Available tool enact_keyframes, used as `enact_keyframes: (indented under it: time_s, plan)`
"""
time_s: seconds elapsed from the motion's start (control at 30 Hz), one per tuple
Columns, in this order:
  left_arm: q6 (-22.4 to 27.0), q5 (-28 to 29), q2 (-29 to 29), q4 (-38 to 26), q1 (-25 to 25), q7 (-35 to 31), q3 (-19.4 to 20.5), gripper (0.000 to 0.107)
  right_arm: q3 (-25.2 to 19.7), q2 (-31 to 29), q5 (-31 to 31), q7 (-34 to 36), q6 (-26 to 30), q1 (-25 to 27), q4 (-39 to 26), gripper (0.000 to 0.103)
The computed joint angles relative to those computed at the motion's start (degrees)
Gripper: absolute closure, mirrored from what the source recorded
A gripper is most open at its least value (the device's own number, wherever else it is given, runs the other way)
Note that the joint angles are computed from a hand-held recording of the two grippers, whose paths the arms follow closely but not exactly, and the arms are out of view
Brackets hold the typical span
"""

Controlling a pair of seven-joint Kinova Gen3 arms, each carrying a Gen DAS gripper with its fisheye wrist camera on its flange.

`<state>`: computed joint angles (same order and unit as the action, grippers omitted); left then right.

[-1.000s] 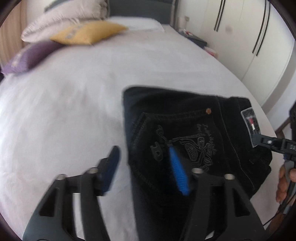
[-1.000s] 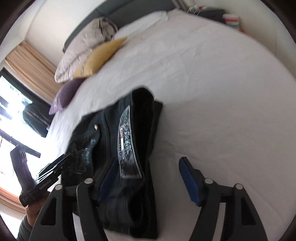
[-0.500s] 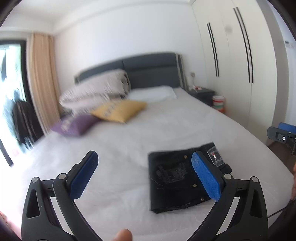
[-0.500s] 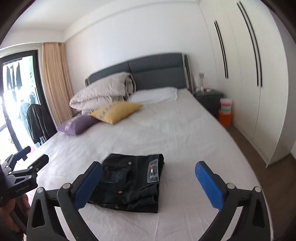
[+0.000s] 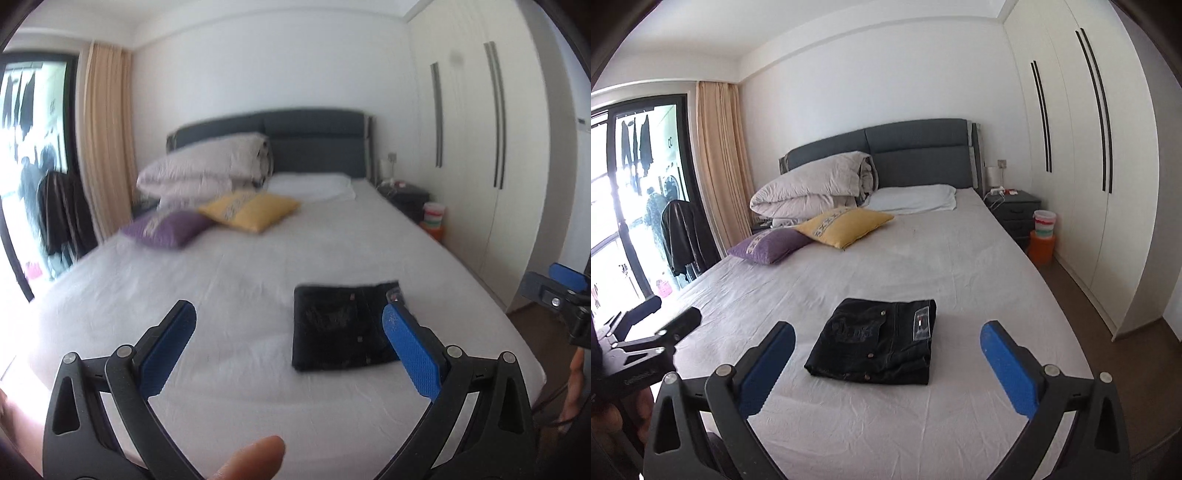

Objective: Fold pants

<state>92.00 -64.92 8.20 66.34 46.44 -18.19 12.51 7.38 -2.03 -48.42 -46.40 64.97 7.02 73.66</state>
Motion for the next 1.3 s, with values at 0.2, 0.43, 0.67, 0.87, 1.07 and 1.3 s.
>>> enact_keyframes:
  time_s: [0.2, 0.43, 0.67, 0.87, 1.07, 1.3]
  plan:
    - [-0.4, 11.0, -0.8, -1.4, -3.2, 0.9, -0.9, 0.005, -1.4, -2.7, 8.0, -4.4, 0.2, -2.7, 0.3, 0.000]
    - [-2.4, 15.0, -0.2, 0.3, -5.7, 0.6, -1.0, 0.005, -2.3, -1.8, 14.0, -9.2, 1.1, -5.4, -0.4, 0.000]
    - [-4.6, 17.0, 0.0, 1.8, -7.7, 0.3, -1.7, 0.005, -2.8, -1.5, 15.6, -10.5, 0.9, -6.2, -0.3, 0.000]
    - [-4.9, 17.9, 0.2, 1.6, -8.3, -0.2, -1.9, 0.005, -3.1, -1.1, 16.0, -10.8, 0.8, -6.5, 0.0, 0.000]
    - [-5.5, 18.8, 0.3, 1.6, -8.9, -0.6, -2.2, 0.005, -3.4, -1.0, 16.3, -11.0, 1.0, -6.8, 0.1, 0.000]
    - [-5.8, 19.5, 0.5, 1.6, -9.2, -1.0, -2.4, 0.005, -3.8, -0.5, 16.8, -11.4, 1.3, -6.9, 0.0, 0.000]
